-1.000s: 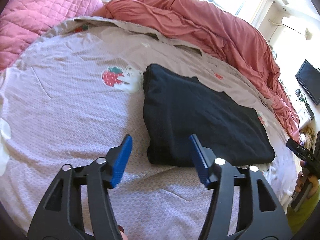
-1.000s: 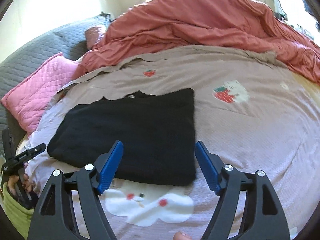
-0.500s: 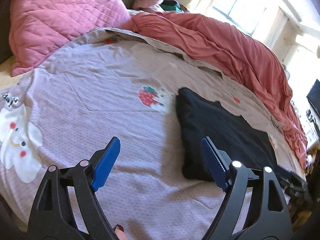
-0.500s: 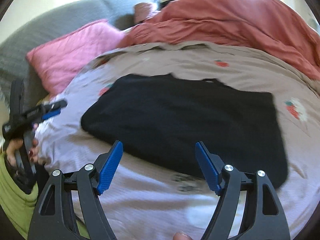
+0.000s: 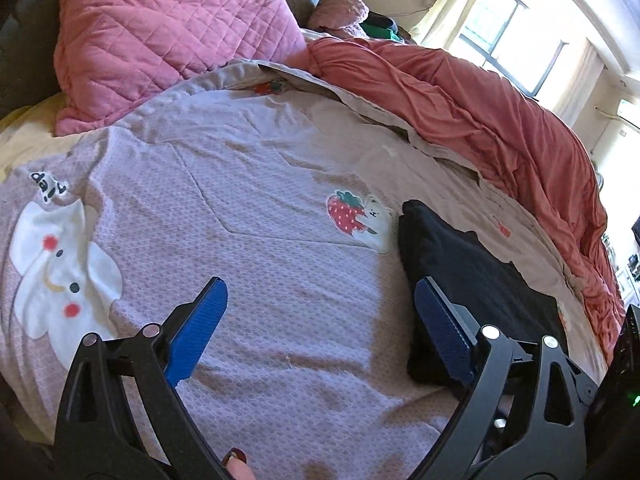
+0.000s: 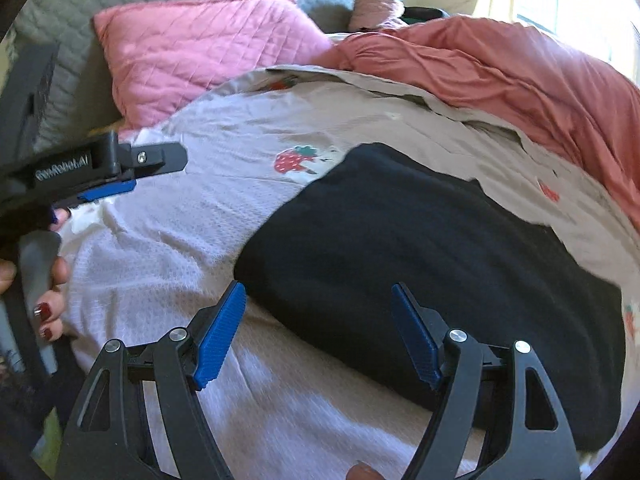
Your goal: Fold small clothes
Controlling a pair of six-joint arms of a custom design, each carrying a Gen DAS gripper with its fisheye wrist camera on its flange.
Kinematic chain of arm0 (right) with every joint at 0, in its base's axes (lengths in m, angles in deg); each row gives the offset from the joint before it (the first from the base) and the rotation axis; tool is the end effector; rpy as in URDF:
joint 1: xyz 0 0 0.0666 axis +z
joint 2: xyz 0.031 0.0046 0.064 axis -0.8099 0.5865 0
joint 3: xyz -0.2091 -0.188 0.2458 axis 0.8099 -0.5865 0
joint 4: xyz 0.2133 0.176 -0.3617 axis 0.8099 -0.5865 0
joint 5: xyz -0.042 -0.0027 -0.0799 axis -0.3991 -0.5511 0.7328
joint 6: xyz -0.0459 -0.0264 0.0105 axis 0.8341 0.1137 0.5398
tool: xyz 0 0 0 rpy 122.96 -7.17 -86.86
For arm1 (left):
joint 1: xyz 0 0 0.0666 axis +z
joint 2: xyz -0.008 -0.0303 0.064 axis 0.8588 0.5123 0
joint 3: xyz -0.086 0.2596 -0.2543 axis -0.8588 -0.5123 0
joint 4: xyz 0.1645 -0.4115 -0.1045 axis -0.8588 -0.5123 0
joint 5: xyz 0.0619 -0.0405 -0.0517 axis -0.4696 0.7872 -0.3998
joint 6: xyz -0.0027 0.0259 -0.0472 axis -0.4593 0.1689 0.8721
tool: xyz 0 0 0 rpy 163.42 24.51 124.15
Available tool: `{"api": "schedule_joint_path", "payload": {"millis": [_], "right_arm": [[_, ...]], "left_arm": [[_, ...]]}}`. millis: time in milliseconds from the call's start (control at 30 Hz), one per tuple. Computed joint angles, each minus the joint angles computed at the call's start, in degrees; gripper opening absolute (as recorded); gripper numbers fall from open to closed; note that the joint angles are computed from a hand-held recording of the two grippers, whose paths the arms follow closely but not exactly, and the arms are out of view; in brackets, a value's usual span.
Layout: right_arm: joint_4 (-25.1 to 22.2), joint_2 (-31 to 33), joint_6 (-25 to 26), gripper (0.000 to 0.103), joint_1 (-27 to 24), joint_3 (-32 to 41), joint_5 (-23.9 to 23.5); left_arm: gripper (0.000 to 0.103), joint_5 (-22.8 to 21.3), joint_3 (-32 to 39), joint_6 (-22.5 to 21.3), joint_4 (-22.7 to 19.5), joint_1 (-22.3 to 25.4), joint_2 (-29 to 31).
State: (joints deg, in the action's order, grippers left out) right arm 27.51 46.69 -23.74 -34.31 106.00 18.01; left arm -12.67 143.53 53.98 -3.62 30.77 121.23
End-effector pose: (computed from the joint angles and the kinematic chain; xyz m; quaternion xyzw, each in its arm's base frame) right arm 0.4933 0.1896 0.4618 -0.4298 0.8234 0.1341 0.3455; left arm 0.4109 -0.2022 0.4826 -0.3156 0.8480 -0.0554 0.4223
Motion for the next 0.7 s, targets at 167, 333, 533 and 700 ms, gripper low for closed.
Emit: {"api": "schedule_joint_path", "payload": {"millis": [167,333,533,700], "right_arm": [[2.4,0.8,1.1,0.074,2.5,-0.3,3.1],[2.5,1.2,2.7,0.074,4.0,-0.6,6.1],[5.9,-0.1,7.0,0.074,4.4,-3.7,11.2],[8.2,-0.9,9.5,0.074,4.3,-5.5,12.2]], "left_arm": [[0.088,0.2,0.1,0.1,0.1,0.3,0.2],[0.088,0.7,-0.1,0.2,0.5,0.7,0.1],[0.09,1.5,0.1,-0.8,0.5,0.7,0.5],[0.09,2.5,0.2,-0.4,0.3,0.9,0.7]]}}
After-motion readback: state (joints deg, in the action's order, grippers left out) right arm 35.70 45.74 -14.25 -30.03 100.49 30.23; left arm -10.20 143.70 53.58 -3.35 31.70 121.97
